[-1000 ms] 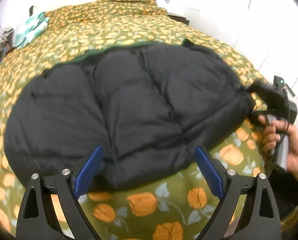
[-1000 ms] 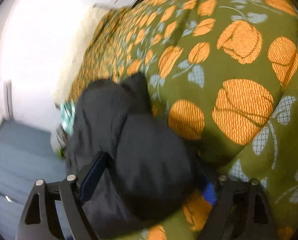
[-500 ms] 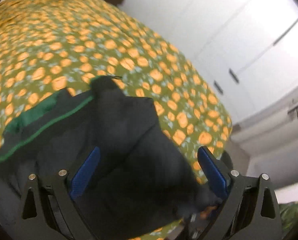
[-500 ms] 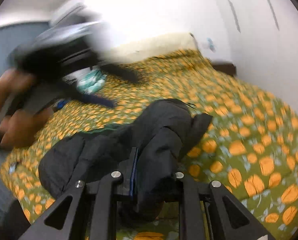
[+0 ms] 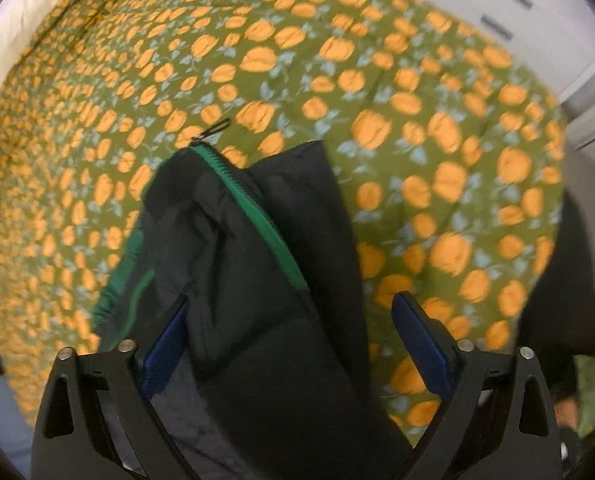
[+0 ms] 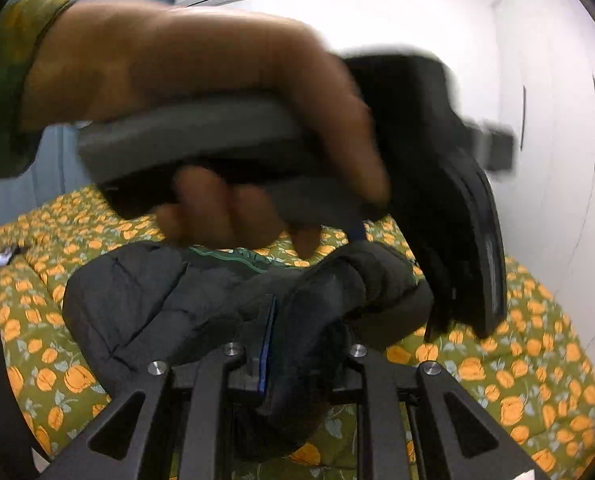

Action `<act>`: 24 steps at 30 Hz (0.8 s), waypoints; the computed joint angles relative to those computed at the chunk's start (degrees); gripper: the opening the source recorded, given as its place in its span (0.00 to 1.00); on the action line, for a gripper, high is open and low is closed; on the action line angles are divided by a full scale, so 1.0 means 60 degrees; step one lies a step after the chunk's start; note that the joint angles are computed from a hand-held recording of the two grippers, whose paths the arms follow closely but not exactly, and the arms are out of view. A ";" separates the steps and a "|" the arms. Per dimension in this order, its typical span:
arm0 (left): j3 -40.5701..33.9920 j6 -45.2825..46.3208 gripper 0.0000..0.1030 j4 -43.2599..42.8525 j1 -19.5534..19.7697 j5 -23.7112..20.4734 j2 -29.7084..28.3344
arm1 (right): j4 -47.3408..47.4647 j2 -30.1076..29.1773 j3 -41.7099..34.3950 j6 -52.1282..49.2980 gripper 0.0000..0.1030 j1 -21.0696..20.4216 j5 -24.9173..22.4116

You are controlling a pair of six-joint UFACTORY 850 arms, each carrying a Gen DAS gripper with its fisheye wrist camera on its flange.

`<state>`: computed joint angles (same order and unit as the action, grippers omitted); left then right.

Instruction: Fold large clothes

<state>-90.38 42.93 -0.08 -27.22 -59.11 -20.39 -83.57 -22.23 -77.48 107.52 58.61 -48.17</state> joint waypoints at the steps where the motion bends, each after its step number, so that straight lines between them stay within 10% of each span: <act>1: -0.0038 -0.0327 0.69 0.0283 -0.0034 0.0002 -0.0091 | 0.0009 -0.0066 -0.0084 -0.0162 0.19 0.0052 -0.0076; 5: -0.0217 -0.0278 0.29 -0.0174 0.0217 -0.0420 -0.0369 | 0.0209 -0.0115 -0.0125 -0.0325 0.18 0.0054 0.0056; 9: -0.0189 0.0126 0.22 -0.1033 0.0585 -0.0233 -0.0072 | -0.0037 0.0117 0.0069 -0.0082 0.26 0.0055 0.0256; 11: -0.0399 0.0237 0.21 -0.1581 0.0935 -0.0138 -0.0019 | -0.0289 0.0396 0.0244 0.0168 0.75 0.0033 0.0851; 12: -0.0644 0.0257 0.21 -0.2015 0.1250 -0.0161 -0.0026 | -0.0535 0.0537 0.0369 0.0522 0.83 0.0048 0.1081; 24: -0.2902 0.0143 0.21 -0.4390 0.5159 -0.1164 -0.1292 | -0.0583 0.1172 0.1125 0.2485 0.84 -0.0250 0.2361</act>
<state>-107.79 43.78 -26.42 3.73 -66.10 -28.14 -87.07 -15.20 -70.73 122.43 57.11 -34.00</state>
